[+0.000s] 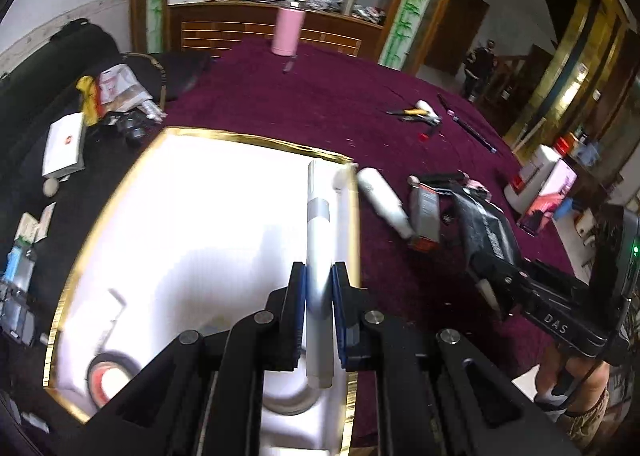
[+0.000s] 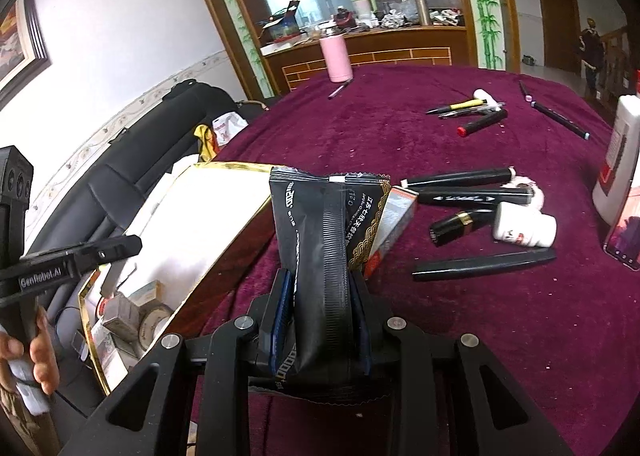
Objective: Organize objects
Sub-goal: 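Carry the white stick with the left tool while the right tool carries the foil bag to the tray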
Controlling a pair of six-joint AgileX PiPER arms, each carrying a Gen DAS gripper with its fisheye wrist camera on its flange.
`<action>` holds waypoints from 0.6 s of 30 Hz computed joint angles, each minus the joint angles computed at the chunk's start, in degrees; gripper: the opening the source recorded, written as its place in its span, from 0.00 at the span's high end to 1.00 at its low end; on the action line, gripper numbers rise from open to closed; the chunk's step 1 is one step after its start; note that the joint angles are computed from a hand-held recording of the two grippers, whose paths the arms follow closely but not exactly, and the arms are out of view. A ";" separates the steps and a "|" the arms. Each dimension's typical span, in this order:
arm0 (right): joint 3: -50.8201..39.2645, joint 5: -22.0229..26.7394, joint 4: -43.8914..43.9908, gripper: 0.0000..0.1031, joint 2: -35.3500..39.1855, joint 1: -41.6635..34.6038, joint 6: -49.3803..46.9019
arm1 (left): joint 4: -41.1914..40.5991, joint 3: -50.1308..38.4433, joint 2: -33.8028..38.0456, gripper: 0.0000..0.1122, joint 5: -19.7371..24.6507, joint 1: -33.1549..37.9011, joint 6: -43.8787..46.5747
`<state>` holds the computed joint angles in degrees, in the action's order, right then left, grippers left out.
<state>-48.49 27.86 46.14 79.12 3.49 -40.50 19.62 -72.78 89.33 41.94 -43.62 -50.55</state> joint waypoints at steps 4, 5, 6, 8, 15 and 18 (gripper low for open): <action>0.11 0.11 0.74 0.70 0.62 0.66 -0.74 | 1.73 2.51 -2.98 0.89 1.94 1.96 -1.28; 0.13 0.12 0.78 0.70 0.72 0.68 -0.74 | 1.73 3.19 -3.70 0.89 2.33 2.74 -1.23; 0.13 0.13 0.86 0.70 0.81 0.67 -0.73 | 1.51 3.84 -4.36 0.89 2.53 3.45 -0.89; 0.08 0.19 1.08 0.70 0.85 0.54 -0.92 | 0.52 4.86 -5.46 0.89 2.98 5.10 0.60; 0.01 0.28 1.69 0.70 1.01 0.64 -1.48 | -3.01 7.63 -5.29 0.89 2.65 9.42 5.37; -0.06 0.04 0.94 0.70 1.03 1.27 -0.61 | -4.06 9.27 -4.12 0.89 1.46 11.73 6.72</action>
